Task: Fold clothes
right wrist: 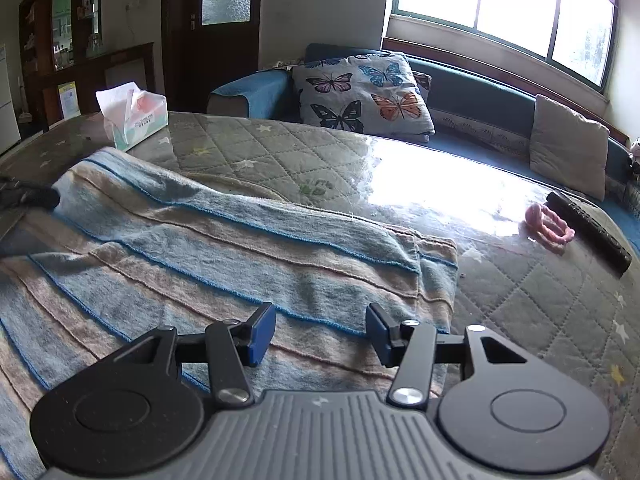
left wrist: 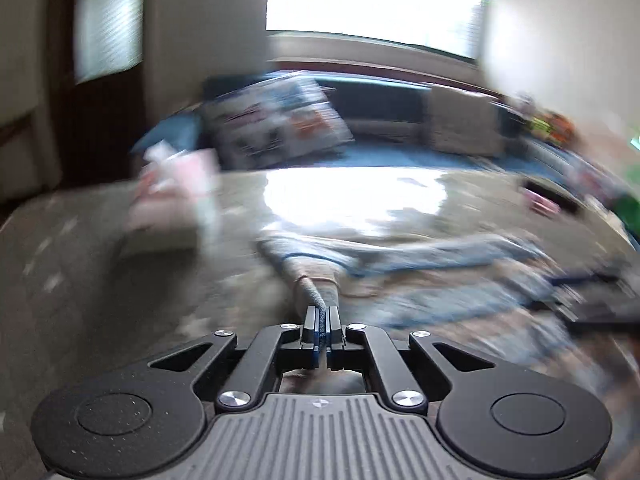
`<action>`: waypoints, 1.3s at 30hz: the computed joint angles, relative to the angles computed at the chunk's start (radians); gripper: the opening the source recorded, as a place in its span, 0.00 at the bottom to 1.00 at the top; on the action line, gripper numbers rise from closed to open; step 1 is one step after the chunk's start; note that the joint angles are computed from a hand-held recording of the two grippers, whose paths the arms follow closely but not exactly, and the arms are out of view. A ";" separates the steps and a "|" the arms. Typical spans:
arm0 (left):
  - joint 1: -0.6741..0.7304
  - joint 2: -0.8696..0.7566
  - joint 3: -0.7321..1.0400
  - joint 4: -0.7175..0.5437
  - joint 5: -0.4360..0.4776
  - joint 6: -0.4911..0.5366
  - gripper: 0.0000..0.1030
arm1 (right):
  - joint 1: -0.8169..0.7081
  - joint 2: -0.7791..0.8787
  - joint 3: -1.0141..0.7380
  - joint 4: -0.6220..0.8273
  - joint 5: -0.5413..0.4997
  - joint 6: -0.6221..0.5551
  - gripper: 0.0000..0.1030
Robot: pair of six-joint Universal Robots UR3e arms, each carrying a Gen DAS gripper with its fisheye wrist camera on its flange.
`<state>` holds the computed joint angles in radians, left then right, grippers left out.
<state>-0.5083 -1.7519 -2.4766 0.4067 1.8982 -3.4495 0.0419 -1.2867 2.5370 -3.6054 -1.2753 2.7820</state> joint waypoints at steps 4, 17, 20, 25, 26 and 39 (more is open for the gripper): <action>-0.076 -0.032 0.015 -0.023 -0.091 0.095 0.09 | -0.008 -0.029 0.000 0.025 0.021 0.010 0.49; -0.046 -0.055 0.057 -0.051 -0.027 0.142 0.27 | 0.018 -0.036 -0.005 0.035 0.021 0.020 0.55; -0.028 -0.114 0.115 -0.081 -0.043 0.168 0.27 | 0.007 -0.042 0.003 0.037 0.021 0.016 0.55; -0.013 -0.173 0.150 -0.076 -0.086 0.224 0.27 | -0.036 -0.069 0.020 0.045 0.029 0.003 0.58; -0.011 -0.183 0.155 -0.071 -0.084 0.222 0.27 | -0.046 -0.072 0.021 0.048 0.031 0.003 0.58; -0.027 -0.204 0.124 0.076 -0.035 0.242 0.01 | -0.173 -0.098 0.011 0.084 0.074 0.065 0.58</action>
